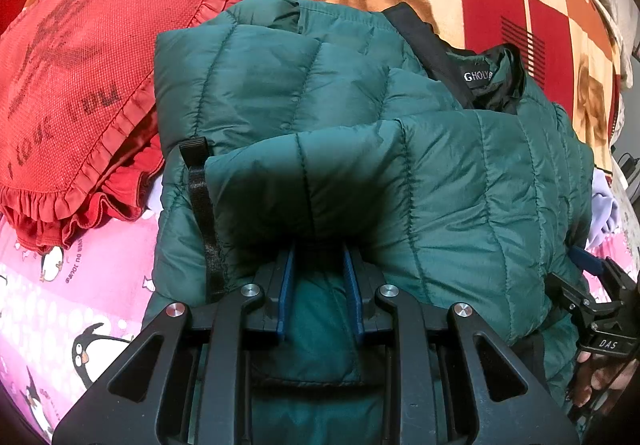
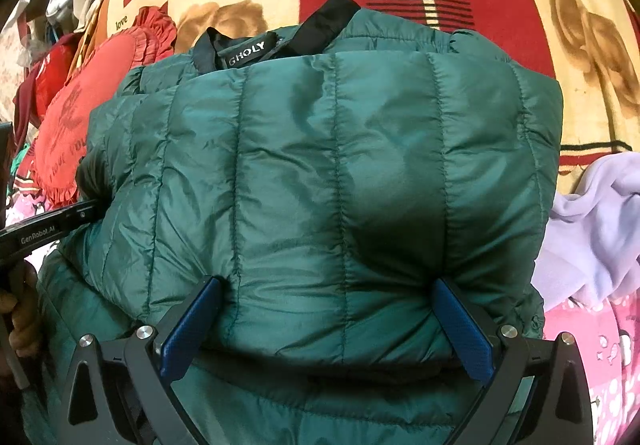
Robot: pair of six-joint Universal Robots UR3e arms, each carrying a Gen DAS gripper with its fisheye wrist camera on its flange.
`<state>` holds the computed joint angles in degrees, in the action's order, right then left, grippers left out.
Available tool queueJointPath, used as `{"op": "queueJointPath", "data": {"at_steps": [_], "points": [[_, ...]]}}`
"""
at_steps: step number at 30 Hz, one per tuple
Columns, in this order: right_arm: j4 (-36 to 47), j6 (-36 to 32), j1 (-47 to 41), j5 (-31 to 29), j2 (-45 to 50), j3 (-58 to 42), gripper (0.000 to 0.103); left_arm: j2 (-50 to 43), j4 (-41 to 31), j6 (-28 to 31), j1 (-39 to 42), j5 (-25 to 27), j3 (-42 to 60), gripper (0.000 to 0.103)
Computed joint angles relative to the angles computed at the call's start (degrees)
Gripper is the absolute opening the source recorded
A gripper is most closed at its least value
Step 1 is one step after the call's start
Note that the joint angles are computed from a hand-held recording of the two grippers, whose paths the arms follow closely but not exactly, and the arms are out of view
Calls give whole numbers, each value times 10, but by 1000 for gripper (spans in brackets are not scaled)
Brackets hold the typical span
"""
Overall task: Fold large clothes
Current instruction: 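Lay the folded side flat and open the left gripper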
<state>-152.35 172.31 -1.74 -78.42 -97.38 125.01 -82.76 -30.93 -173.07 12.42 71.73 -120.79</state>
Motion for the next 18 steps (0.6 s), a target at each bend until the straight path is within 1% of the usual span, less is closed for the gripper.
{"op": "queueJointPath", "data": {"at_steps": [12, 15, 18], "points": [[0, 0, 0, 1, -2, 1, 103, 2, 10, -4, 1, -3, -7, 23], [18, -1, 0, 3, -4, -10, 103, 4, 3, -2, 9, -14, -7, 23], [60, -2, -11, 20, -23, -31, 103, 11, -19, 1, 24, -36, -4, 23]]}}
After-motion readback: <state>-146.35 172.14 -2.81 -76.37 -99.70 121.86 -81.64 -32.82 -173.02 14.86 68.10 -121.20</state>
